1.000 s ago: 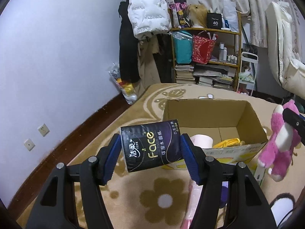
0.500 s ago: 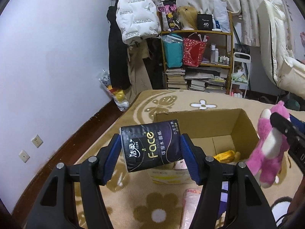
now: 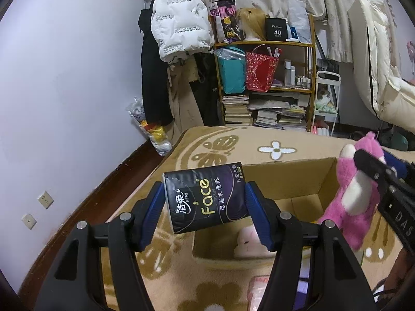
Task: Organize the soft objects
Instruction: 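Carry both items over the box and open both tools to drop them in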
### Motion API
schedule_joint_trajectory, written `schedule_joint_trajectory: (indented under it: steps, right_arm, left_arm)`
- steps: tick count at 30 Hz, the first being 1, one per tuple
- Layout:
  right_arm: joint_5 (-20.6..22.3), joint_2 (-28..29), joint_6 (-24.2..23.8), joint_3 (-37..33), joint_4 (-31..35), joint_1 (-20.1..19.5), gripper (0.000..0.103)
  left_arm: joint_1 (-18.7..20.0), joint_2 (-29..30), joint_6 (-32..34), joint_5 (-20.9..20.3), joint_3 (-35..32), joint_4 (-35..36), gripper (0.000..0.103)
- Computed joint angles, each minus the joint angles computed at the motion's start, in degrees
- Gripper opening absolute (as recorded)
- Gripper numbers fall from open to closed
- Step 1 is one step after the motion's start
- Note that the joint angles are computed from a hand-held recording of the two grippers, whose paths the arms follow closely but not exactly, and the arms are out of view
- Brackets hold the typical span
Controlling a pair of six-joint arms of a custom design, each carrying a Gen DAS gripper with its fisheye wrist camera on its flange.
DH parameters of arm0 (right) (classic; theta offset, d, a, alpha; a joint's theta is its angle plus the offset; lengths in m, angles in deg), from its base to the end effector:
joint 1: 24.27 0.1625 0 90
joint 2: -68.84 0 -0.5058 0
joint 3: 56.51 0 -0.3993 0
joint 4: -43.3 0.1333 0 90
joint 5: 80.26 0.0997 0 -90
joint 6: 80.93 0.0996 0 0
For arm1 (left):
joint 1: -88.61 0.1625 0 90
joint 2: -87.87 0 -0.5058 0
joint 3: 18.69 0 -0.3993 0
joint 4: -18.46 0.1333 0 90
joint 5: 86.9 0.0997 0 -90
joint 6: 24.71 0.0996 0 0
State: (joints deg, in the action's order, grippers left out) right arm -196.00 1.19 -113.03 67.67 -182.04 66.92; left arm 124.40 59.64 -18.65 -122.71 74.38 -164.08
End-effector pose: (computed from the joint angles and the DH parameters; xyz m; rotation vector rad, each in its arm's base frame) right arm 0.1008 -0.5179 0.3776 0.2099 -1.9928 1.4396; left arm -0.4676 -0.6010 0.0351 0.8941 2.1120 -0.9871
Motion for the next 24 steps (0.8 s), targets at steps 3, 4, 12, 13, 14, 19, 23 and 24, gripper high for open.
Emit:
schedule_joint_trajectory:
  steps: [3, 4, 12, 13, 14, 19, 23, 24]
  right_arm:
    - [0.39, 0.76, -0.13, -1.02, 0.5, -0.38, 0.039]
    - [0.33, 0.74, -0.2, -1.19, 0.6, -0.31, 0.039]
    - [2.49, 1.18, 1.93, -2.52, 0.96, -2.04, 0.04]
    - [2.77, 1.18, 2.03, -2.43, 0.54, -2.18, 0.041]
    - [3.23, 1.12, 2.24, -2.31, 0.09, -2.34, 0.043]
    - [5.84, 0.09, 3.25, -1.85, 2.55, -3.13, 0.043]
    - [6.15, 0.04, 2.84, -1.42, 2.76, -3.17, 0.057]
    - [6.37, -0.09, 3.15, -1.32, 2.89, -3.17, 0.06]
  left_arm:
    - [0.55, 0.54, -0.36, -0.48, -0.95, 0.45, 0.063]
    - [0.75, 0.62, -0.39, -1.07, -1.13, 0.57, 0.063]
    - [1.82, 0.95, -2.36, -2.37, -1.72, 3.17, 0.064]
    - [1.96, 0.79, -3.05, -2.76, -1.75, 3.93, 0.064]
    - [2.15, 0.58, -3.69, -3.57, -1.8, 4.72, 0.064]
    - [2.2, 0.44, -4.4, -3.74, -1.54, 4.34, 0.064]
    - [1.95, 0.8, -4.71, -0.94, -2.18, 5.85, 0.075]
    - [1.92, 0.75, -4.94, -0.5, -2.17, 6.25, 0.076]
